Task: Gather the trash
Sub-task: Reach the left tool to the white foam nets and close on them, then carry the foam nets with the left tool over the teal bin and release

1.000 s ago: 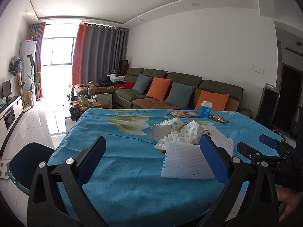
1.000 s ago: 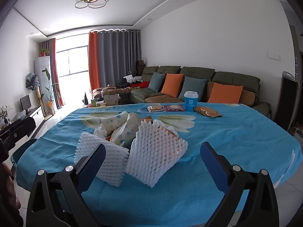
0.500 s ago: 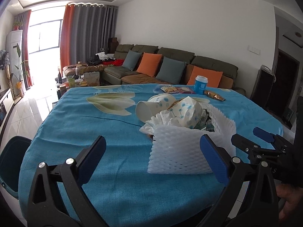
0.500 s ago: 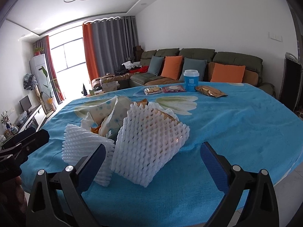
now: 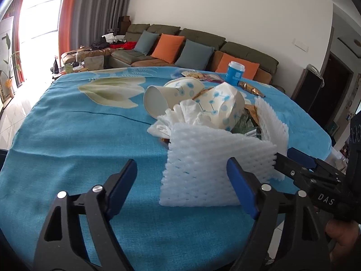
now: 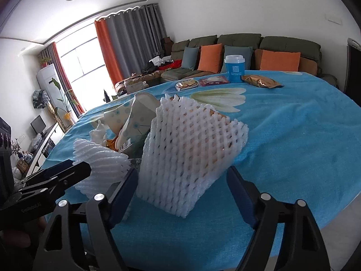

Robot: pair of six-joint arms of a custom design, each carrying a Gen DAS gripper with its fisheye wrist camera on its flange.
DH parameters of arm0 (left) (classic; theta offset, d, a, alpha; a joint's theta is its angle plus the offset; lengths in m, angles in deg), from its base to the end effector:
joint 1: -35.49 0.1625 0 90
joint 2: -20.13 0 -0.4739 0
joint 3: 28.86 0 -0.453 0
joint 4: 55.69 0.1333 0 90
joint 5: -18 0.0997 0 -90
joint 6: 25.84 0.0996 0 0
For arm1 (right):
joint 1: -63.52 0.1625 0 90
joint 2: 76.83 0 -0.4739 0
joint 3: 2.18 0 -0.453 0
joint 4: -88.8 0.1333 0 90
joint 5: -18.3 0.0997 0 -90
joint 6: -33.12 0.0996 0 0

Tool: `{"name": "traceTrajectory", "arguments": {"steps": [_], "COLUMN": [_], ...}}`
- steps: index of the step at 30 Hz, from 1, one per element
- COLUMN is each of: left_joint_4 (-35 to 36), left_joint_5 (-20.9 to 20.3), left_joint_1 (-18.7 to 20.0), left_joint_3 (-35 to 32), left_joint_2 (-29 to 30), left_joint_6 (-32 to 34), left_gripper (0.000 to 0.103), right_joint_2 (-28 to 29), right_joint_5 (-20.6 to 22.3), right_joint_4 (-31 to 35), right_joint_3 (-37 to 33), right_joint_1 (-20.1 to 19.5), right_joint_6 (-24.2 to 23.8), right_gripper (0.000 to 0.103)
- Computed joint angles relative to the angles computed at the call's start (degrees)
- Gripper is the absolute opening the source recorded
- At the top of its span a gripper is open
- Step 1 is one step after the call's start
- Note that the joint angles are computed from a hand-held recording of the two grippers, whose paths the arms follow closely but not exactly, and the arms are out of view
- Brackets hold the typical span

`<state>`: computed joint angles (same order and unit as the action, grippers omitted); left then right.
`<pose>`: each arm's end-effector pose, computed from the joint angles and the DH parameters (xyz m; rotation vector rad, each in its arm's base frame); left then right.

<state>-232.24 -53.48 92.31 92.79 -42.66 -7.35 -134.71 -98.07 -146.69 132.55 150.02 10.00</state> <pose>-0.1811 -0.5783 0.1589 1.1160 2.5624 -0.7408 0.0599 -0.4790 0.1831 0.0272 -2.1511 1.2966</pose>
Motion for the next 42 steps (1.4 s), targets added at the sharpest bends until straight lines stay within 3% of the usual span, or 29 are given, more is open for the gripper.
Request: {"name": "traceTrajectory", "arguments": {"steps": [6,11,12,13,14,16,19,27,34,42], "left_joint_4": [1.3,2.0,2.0,2.2,2.4,2.1,1.2,-2.9,-6.6,-11.2], "left_joint_5": [-0.5,-0.7,-0.7,-1.1,-1.6,-1.8,-3.2,-6.4,-8.8,-7.2], "left_joint_1": [0.4,0.4,0.4,0.5,0.7,0.8,1.0,0.7,0.9,0.2], "left_joint_3": [0.0,0.1,0.2,0.2,0.2,0.5,1.2,4.0,5.4,7.2], "left_joint_2": [0.4,0.7,0.7,0.6,0.5,0.3,-0.5,-3.5,-6.6,-11.3], "left_joint_6": [0.7,1.9,2.1,2.1,2.1,2.2,2.8,4.3,4.3,3.2], "left_gripper": [0.062,0.042,0.04,0.033,0.028,0.017,0.014,0.011,0.011,0.011], "right_joint_2": [-0.7,-1.7,-1.8,-1.9,-2.0,-1.8,-1.9,-1.6,-0.9,-2.2], "right_joint_5": [1.4,3.5,3.8,4.4,4.9,5.1,5.4,4.6,3.8,6.8], "right_joint_4": [2.0,3.8,3.8,3.7,3.6,3.3,2.8,-2.1,-7.9,-9.1], "right_joint_3": [0.5,1.3,1.4,1.5,1.7,1.8,2.2,3.1,3.3,1.8], "right_joint_1": [-0.5,-1.3,-1.3,-1.3,-1.3,-0.9,-0.8,0.5,2.5,4.8], "right_joint_6": [1.2,1.9,1.9,1.7,1.4,1.0,1.4,-0.3,-4.6,-9.1], "right_gripper": [0.049,0.032,0.024,0.004,0.001,0.001,0.0,0.0,0.0,0.0]}}
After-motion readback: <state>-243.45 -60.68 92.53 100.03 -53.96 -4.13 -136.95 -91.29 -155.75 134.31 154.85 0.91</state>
